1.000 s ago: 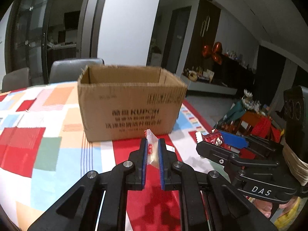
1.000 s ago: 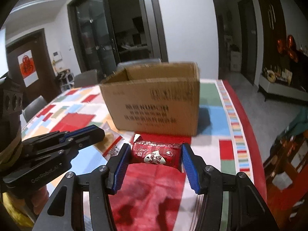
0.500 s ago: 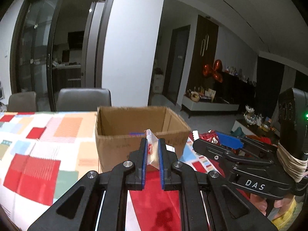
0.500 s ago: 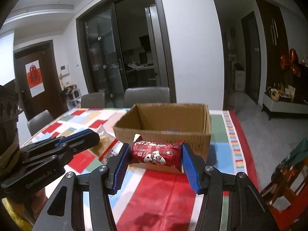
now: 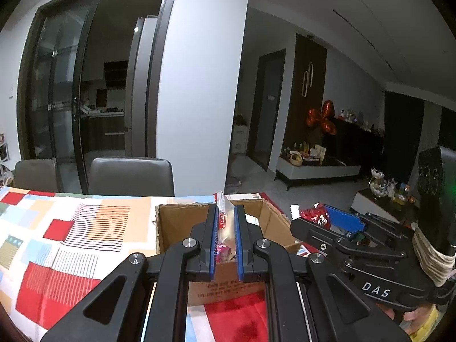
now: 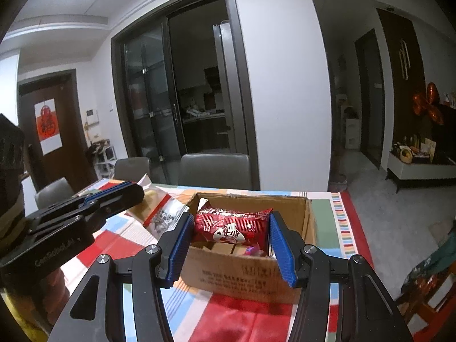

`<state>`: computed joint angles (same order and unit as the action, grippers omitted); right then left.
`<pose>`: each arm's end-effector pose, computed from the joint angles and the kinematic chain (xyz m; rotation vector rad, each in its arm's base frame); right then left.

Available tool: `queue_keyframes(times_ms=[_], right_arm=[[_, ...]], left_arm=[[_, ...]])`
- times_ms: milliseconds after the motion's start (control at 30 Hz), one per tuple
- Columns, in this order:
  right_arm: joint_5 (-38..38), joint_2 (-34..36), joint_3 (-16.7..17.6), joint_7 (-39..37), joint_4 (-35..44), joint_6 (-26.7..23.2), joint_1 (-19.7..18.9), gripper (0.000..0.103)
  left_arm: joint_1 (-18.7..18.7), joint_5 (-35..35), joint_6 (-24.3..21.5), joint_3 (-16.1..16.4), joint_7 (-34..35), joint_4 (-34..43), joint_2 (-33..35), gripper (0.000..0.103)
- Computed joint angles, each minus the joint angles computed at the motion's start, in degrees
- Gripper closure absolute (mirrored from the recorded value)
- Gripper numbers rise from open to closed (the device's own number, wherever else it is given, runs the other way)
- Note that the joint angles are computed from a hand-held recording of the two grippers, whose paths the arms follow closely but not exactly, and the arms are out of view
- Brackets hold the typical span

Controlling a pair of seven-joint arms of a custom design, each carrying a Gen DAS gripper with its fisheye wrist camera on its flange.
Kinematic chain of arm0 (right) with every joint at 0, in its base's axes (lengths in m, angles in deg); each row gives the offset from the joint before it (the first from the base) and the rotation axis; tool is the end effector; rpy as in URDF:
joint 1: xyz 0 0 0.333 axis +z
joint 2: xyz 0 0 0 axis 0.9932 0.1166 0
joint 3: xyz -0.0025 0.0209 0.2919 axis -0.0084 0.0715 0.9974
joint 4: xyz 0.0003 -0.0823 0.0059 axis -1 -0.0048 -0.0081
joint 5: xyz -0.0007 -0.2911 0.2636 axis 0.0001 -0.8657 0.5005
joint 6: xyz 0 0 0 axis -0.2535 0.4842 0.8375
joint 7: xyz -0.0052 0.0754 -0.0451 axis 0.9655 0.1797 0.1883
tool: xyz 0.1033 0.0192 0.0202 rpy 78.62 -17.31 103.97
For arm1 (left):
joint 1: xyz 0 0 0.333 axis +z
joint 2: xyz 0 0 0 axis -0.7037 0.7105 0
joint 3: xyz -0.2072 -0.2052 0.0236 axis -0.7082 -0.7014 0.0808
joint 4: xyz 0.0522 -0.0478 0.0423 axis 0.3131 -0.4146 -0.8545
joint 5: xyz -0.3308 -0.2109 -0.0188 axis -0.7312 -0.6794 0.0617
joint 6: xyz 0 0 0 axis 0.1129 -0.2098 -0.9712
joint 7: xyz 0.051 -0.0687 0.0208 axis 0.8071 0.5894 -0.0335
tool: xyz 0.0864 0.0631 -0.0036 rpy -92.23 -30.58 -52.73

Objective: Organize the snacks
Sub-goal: 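Carry both snacks into the box and open both tools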

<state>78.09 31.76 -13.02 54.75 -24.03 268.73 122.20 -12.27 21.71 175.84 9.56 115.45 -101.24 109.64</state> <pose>0.6604 0.2870 0.5151 -1.5693 1.2860 -0.7443 0.6696 -0.1109 0.5314 -1.3496 1.7500 -1.3001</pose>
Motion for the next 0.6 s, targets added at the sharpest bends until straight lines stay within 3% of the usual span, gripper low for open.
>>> queue_keyframes(times_ms=[267, 367, 467, 500, 600], right_arm=[[0.72, 6.5, 12.15, -4.72, 14.63, -12.07, -12.2, 0.048], [0.28, 10.27, 13.62, -4.61, 21.35, -17.07, -14.06, 0.048], [-1.69, 12.77, 12.43, -2.05, 25.31, -20.17, -13.8, 0.047], [-2.33, 13.32, 12.07, -1.1, 26.26, -21.25, -13.76, 0.043], [-5.25, 13.35, 9.92, 3.69, 26.58, -23.34, -12.77, 0.032]], left_arm=[[-14.29, -0.44, -9.24, 13.3, 0.25, 13.3, 5.47, 0.091], [-19.78, -0.21, -13.21, 18.46, -0.2, 19.89, 8.5, 0.091], [-23.35, -1.02, -16.2, 22.07, -0.58, 23.87, 10.15, 0.088], [-24.82, -1.03, -16.85, 23.84, -1.24, 25.09, 10.59, 0.083], [-27.45, -1.85, -15.64, 27.81, -2.48, 23.72, 9.15, 0.05]])
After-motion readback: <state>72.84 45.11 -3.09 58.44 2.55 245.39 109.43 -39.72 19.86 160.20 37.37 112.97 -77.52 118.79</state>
